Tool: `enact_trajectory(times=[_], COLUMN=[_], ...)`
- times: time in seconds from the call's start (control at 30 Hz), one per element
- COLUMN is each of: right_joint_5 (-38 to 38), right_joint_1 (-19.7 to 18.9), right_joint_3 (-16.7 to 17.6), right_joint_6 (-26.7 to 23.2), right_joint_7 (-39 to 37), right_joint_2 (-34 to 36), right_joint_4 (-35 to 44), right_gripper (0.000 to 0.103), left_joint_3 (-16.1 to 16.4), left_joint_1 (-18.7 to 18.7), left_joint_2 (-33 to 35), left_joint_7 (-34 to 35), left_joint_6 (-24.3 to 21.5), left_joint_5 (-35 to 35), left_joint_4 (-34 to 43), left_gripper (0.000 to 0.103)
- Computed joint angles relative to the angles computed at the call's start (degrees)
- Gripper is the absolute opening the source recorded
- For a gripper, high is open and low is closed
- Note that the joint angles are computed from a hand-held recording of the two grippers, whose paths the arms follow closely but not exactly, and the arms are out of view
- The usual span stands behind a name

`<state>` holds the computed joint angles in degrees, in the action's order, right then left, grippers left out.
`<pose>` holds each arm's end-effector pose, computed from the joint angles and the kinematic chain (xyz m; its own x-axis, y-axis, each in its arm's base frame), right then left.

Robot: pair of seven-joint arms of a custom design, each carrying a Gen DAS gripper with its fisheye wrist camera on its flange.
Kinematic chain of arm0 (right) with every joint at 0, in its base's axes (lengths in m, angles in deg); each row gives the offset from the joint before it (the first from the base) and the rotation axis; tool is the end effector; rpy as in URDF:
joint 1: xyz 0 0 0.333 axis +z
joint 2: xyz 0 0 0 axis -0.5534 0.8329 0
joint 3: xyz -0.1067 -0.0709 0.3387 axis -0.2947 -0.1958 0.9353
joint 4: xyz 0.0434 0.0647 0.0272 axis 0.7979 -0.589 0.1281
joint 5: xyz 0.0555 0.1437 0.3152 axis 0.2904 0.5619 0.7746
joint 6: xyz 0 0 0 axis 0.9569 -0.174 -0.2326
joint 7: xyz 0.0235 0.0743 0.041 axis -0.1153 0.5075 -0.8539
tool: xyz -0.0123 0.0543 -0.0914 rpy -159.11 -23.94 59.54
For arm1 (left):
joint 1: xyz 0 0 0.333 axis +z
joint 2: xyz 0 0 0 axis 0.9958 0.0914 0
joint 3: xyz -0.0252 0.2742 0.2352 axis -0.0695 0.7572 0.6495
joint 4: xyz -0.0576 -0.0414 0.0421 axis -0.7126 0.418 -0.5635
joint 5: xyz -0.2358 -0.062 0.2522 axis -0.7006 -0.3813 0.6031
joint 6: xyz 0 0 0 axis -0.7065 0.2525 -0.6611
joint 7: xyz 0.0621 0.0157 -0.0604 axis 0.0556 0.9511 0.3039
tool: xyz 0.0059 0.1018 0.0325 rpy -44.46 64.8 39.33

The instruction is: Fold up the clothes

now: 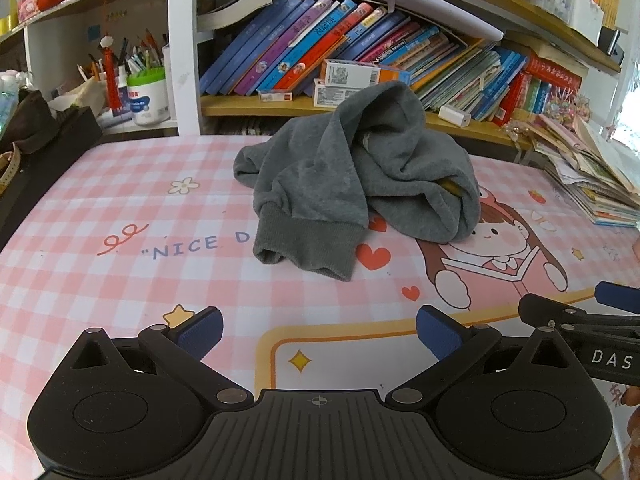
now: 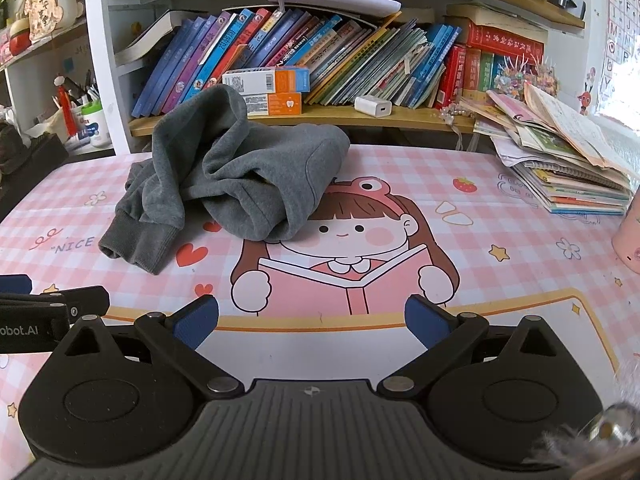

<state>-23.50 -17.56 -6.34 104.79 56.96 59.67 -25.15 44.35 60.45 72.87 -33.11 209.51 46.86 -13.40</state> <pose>0.6878 0.3255 0.4541 0.5895 -0.8072 -0.0302 -0.5276 -0.3565 -0.7711 0.6081 -0.2934 0.4711 0.5411 -0.8376 0.0750 -0.5412 -0.4151 -0.7313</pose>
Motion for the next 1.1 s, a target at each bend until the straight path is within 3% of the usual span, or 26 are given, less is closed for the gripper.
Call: enact_trajectory(times=[1.1], right_joint_5=[0.2], right_joint_1=[0.1], right_joint_3=[-0.1], right_joint_6=[-0.2], right_joint_7=[-0.4], right_joint_2=[0.0], right_joint_4=[-0.2], right_gripper=[0.101], left_joint_3=[-0.1], left_joint_1=[0.1], left_joint_2=[-0.3], left_joint_7=[0.7], left_joint_6=[0.2], left_joint_5=[-0.4], left_joint_4=[0.0], left_gripper=[0.103])
